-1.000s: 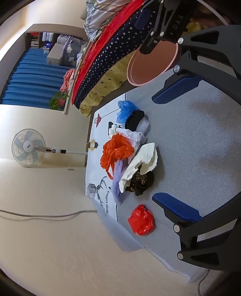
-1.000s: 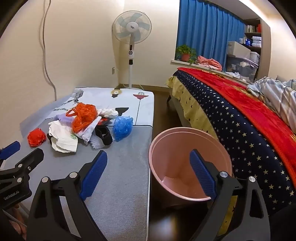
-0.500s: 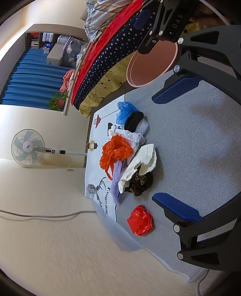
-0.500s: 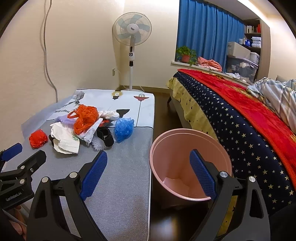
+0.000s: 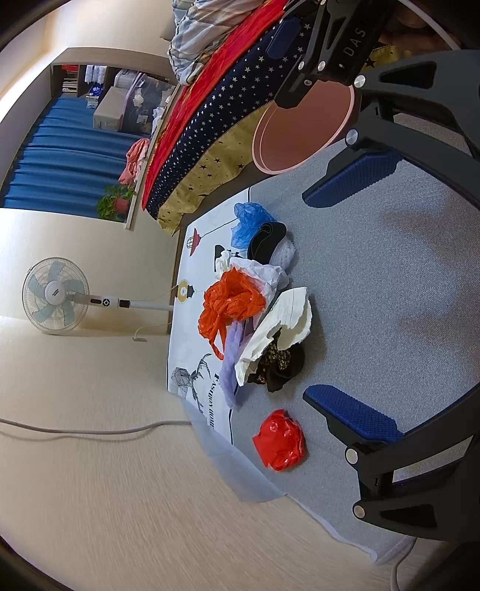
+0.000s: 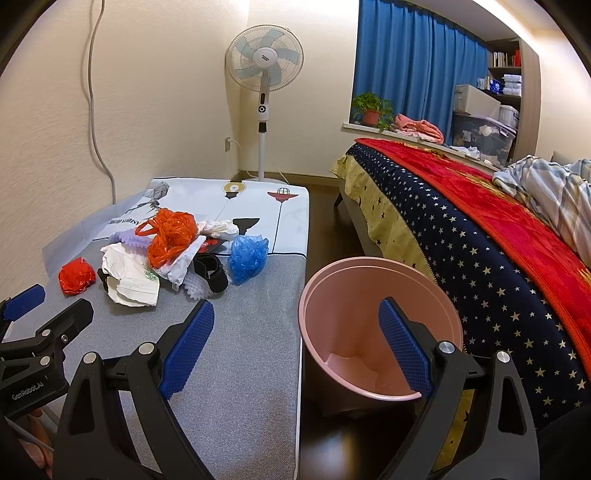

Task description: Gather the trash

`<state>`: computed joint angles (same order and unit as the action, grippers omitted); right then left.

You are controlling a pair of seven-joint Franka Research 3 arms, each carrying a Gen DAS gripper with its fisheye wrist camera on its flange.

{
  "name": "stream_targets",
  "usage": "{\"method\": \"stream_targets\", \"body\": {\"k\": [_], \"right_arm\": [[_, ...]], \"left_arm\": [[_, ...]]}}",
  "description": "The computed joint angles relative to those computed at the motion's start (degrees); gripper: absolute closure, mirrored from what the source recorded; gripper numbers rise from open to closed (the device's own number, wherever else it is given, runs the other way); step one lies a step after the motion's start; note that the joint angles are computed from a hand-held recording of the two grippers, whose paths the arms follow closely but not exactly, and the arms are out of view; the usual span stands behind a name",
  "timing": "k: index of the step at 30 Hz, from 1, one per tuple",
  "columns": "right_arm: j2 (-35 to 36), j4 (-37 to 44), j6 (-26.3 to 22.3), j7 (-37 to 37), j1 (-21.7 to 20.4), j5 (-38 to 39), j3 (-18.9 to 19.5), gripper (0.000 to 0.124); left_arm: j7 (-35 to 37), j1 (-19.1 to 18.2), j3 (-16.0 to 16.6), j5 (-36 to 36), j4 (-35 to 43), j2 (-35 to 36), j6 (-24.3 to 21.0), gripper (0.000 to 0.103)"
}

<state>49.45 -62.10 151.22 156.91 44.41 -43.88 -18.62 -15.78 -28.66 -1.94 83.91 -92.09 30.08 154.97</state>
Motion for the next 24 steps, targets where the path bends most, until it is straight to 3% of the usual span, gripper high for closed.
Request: {"method": "stream_targets", "body": {"k": [24], "right_arm": [[0.5, 0.8, 0.2, -0.7, -0.1, 0.8, 0.1, 0.035]], "left_arm": [[0.1, 0.0, 0.1, -0.1, 0.0, 0.0, 0.2, 0.010]]}}
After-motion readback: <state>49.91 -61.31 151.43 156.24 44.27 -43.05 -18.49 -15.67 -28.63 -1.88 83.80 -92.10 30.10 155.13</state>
